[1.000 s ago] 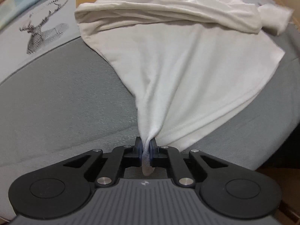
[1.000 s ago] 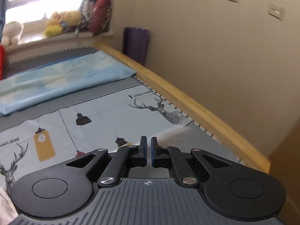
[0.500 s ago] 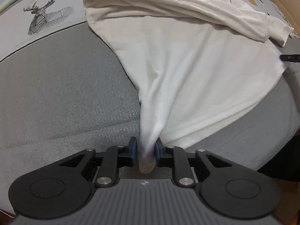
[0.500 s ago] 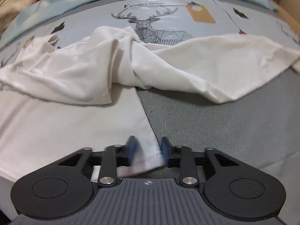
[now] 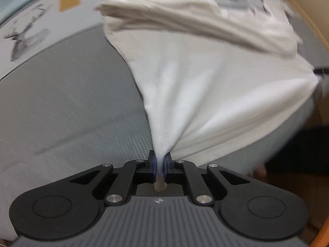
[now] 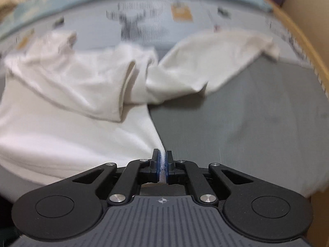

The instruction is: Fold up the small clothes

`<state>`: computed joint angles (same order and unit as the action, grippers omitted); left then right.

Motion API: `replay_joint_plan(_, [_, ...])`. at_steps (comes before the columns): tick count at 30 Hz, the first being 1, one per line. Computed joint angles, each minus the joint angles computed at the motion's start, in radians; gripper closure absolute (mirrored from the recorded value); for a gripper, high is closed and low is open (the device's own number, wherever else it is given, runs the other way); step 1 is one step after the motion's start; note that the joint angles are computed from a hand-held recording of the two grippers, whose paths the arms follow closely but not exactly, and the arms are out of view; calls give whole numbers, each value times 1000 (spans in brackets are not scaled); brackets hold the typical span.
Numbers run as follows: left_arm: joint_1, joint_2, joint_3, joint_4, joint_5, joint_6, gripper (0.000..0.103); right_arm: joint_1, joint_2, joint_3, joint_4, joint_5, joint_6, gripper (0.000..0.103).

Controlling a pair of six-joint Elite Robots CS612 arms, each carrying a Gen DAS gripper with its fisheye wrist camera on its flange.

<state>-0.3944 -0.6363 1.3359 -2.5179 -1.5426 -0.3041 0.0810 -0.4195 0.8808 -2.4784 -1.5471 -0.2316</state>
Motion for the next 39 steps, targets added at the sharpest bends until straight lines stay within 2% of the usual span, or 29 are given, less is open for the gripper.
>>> replay_joint_plan(3, [-7, 2, -9, 56, -11, 35, 96, -3, -7, 30, 19, -9, -20, 98])
replay_joint_plan(5, [-3, 2, -14, 64, -53, 43, 96, 0, -9, 47, -34, -34, -17, 98])
replay_joint_plan(6, [-1, 4, -18, 67, -67, 51, 95, -1, -12, 57, -80, -37, 4, 92])
replay_joint_plan(8, [0, 7, -29, 68, -57, 49, 94, -9, -21, 80, -182, 7, 83, 83])
replay_joint_plan(10, [2, 3, -21, 19, -46, 26, 93, -23, -26, 95, -266, 102, 161, 70])
replay_joint_plan(11, [4, 2, -15, -20, -49, 3, 92, -29, -24, 94, -287, 148, 190, 67])
replay_joint_plan(13, [6, 2, -10, -80, -35, -32, 88, -32, -7, 64, -265, 216, 229, 57])
replay_joint_plan(16, [2, 9, -27, -127, 5, -72, 85, -16, 37, -24, -150, 220, 230, 53])
replay_joint_plan(18, [0, 13, -36, -141, 25, -83, 84, -4, 70, -88, -74, 195, 222, 53])
replay_joint_plan(21, [-3, 18, -48, -151, 52, -108, 77, 12, 110, -157, -16, 158, 227, 53])
replay_joint_plan(23, [1, 13, -48, -163, 57, -134, 73, 19, 132, -195, 1, 134, 235, 74])
replay_joint_plan(24, [1, 10, -45, -181, 69, -149, 72, 20, 135, -197, -16, 142, 247, 91])
replay_joint_plan(26, [-3, 0, -31, -232, 110, -163, 72, 19, 131, -191, -46, 170, 269, 97])
replay_joint_plan(29, [-11, 7, -33, -318, 128, -140, 72, 9, 116, -147, -208, 277, 345, 97])
replay_joint_plan(32, [-35, 38, -57, -453, 129, -33, 62, -15, 127, -138, -406, 514, 500, 97])
replay_joint_plan(33, [-43, 50, -71, -482, 121, 0, 52, -22, 142, -157, -451, 597, 551, 97])
replay_joint_plan(35, [-61, 81, -110, -530, 114, 49, 50, -31, 187, -225, -512, 759, 647, 97])
replay_joint_plan(37, [-74, 115, -153, -579, 103, 67, 49, -30, 225, -287, -551, 847, 707, 97])
replay_joint_plan(39, [-88, 146, -200, -585, 139, 82, 49, -25, 252, -338, -544, 905, 723, 97])
